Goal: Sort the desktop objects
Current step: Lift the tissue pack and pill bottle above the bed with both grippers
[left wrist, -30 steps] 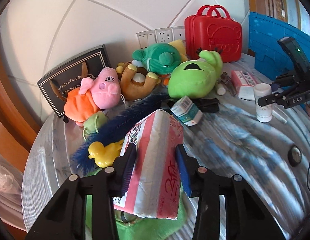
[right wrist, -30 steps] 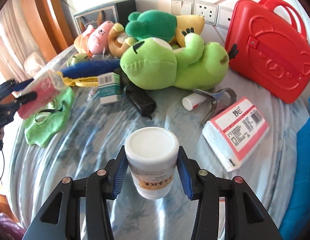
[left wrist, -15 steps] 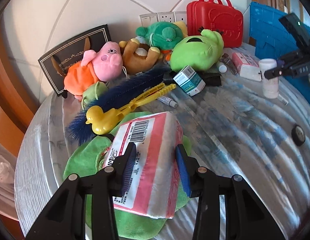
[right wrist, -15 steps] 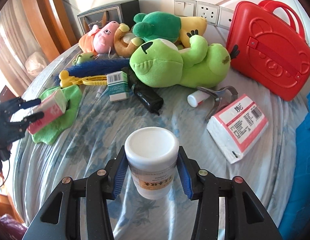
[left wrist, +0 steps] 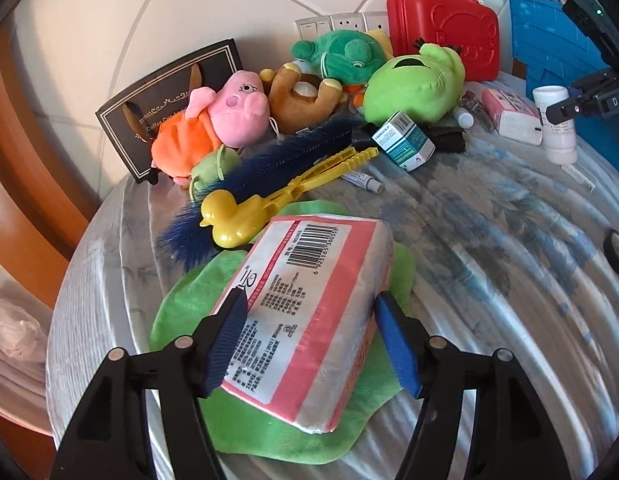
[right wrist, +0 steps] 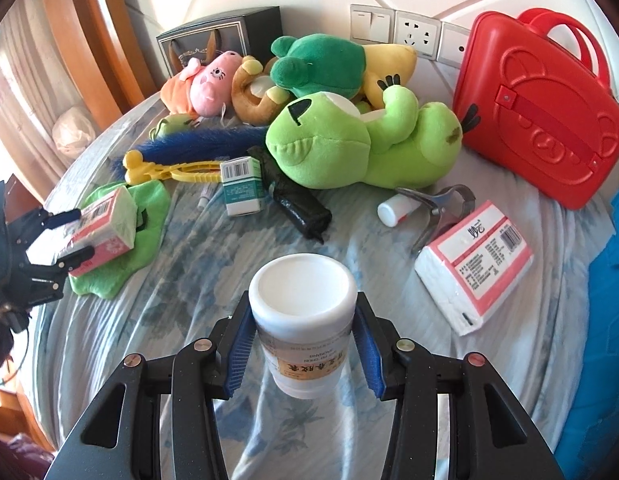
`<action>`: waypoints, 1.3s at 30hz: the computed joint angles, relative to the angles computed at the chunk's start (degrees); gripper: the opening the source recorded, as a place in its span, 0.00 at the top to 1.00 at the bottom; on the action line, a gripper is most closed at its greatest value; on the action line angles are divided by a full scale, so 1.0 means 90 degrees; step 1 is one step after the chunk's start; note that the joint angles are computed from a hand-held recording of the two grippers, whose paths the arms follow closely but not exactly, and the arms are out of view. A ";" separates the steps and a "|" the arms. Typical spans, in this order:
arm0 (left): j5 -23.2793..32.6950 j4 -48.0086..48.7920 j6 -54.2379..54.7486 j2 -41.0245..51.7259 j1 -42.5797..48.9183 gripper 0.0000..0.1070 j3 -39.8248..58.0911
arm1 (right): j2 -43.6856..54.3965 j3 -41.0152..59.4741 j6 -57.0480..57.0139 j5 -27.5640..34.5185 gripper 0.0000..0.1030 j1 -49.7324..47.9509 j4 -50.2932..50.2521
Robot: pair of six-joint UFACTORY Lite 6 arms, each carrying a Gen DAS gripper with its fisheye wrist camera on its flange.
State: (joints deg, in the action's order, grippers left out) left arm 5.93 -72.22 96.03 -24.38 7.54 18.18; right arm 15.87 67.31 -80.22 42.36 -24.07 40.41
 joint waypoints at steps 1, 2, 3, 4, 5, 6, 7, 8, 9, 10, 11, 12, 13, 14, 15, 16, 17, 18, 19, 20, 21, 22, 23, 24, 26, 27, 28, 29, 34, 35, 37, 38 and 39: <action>0.0107 0.0262 -0.0084 0.0002 0.0140 0.38 0.0061 | -0.0004 -0.0002 0.0007 0.0015 0.55 -0.0006 -0.0011; 0.0212 0.0303 -0.0009 0.0012 0.0261 0.36 0.0113 | -0.0009 -0.0004 0.0001 0.0038 0.55 -0.0022 -0.0022; 0.0377 0.0287 0.0128 0.0048 0.0418 0.31 0.0185 | -0.0009 -0.0008 0.0009 0.0042 0.55 -0.0028 -0.0041; 0.0583 0.0152 0.0422 0.0128 0.0607 0.28 0.0273 | -0.0008 -0.0010 0.0020 0.0043 0.55 -0.0029 -0.0046; 0.0790 -0.0078 0.0864 0.0286 0.0815 0.22 0.0392 | -0.0007 -0.0007 0.0045 0.0055 0.55 -0.0027 -0.0054; 0.0923 -0.0317 0.1271 0.0453 0.0959 0.18 0.0488 | -0.0007 -0.0004 0.0066 0.0074 0.55 -0.0024 -0.0067; 0.1117 -0.0437 0.1594 0.0662 0.1133 0.18 0.0614 | -0.0015 -0.0013 0.0082 0.0060 0.55 -0.0010 -0.0082; 0.1392 -0.0440 0.1862 0.0954 0.1347 0.18 0.0794 | -0.0014 -0.0016 0.0093 0.0055 0.55 -0.0001 -0.0099; 0.1574 -0.0397 0.2024 0.1219 0.1501 0.18 0.0953 | -0.0024 -0.0020 0.0092 0.0070 0.55 -0.0006 -0.0110; 0.1649 -0.0311 0.2028 0.1375 0.1551 0.18 0.1049 | -0.0029 -0.0018 0.0105 0.0068 0.55 0.0002 -0.0127; 0.1805 -0.0147 0.2006 0.1550 0.1648 0.18 0.1171 | -0.0043 -0.0022 0.0118 0.0057 0.55 0.0007 -0.0147; 0.1979 -0.0042 0.2057 0.1705 0.1756 0.18 0.1267 | -0.0054 -0.0021 0.0150 0.0050 0.55 0.0009 -0.0174; 0.2044 -0.0100 0.2195 0.1801 0.1818 0.16 0.1307 | -0.0038 0.0008 0.0188 0.0057 0.55 0.0010 -0.0196; 0.2082 -0.0195 0.2328 0.1880 0.1887 0.12 0.1338 | -0.0016 0.0036 0.0215 0.0066 0.55 0.0005 -0.0202; 0.2121 -0.0234 0.2381 0.1956 0.1921 0.10 0.1381 | 0.0015 0.0083 0.0274 0.0084 0.55 0.0005 -0.0226; 0.2175 -0.0237 0.2421 0.2064 0.1967 0.09 0.1441 | 0.0022 0.0099 0.0310 0.0073 0.55 0.0013 -0.0245; 0.2197 -0.0257 0.2442 0.2200 0.1973 0.06 0.1517 | 0.0023 0.0106 0.0338 0.0052 0.55 0.0024 -0.0260; 0.2242 -0.0232 0.2432 0.2349 0.1998 0.04 0.1594 | 0.0033 0.0119 0.0365 0.0046 0.55 0.0031 -0.0269; 0.2169 -0.0252 0.2478 0.2475 0.1970 0.04 0.1640 | 0.0041 0.0128 0.0385 0.0047 0.55 0.0041 -0.0285; 0.2100 -0.0270 0.2533 0.2550 0.1942 0.04 0.1675 | 0.0034 0.0124 0.0391 0.0041 0.55 0.0052 -0.0289; 0.2078 -0.0378 0.2678 0.2510 0.1926 0.04 0.1628 | 0.0003 0.0096 0.0392 0.0016 0.55 0.0073 -0.0290; 0.2033 -0.0544 0.2873 0.2448 0.1900 0.04 0.1559 | -0.0014 0.0089 0.0404 0.0001 0.55 0.0093 -0.0302; 0.1926 -0.0762 0.3073 0.2362 0.1843 0.04 0.1458 | -0.0029 0.0092 0.0421 -0.0008 0.55 0.0108 -0.0307; 0.1828 -0.0862 0.3108 0.2288 0.1783 0.06 0.1384 | -0.0048 0.0083 0.0408 -0.0021 0.55 0.0103 -0.0284; 0.1707 -0.0884 0.2984 0.2127 0.1705 0.09 0.1285 | -0.0069 0.0098 0.0416 -0.0024 0.55 0.0097 -0.0267; 0.1620 -0.0861 0.2895 0.2048 0.1655 0.10 0.1235 | -0.0079 0.0100 0.0416 -0.0039 0.55 0.0100 -0.0262; 0.1484 -0.0791 0.2715 0.1957 0.1569 0.11 0.1185 | -0.0117 0.0078 0.0409 -0.0064 0.55 0.0097 -0.0255; 0.1393 -0.0771 0.2578 0.1811 0.1495 0.11 0.1103 | -0.0161 0.0055 0.0391 -0.0056 0.55 0.0082 -0.0240; 0.1190 0.0020 0.1237 0.0944 0.1219 0.20 0.0694 | -0.0507 -0.0105 0.0213 0.0060 0.55 -0.0056 -0.0084; 0.1277 0.0314 0.0860 0.0686 0.1211 0.20 0.0605 | -0.0602 -0.0141 0.0185 0.0103 0.55 -0.0092 -0.0059; 0.1353 0.0915 0.0125 0.0179 0.1105 0.21 0.0435 | -0.0836 -0.0229 0.0121 0.0203 0.55 -0.0181 -0.0006; 0.1336 0.1406 -0.0456 -0.0067 0.0968 0.21 0.0379 | -0.0954 -0.0276 0.0098 0.0256 0.55 -0.0223 0.0017; 0.1381 0.1770 -0.0883 -0.0280 0.0884 0.21 0.0344 | -0.1129 -0.0355 0.0043 0.0327 0.55 -0.0295 0.0064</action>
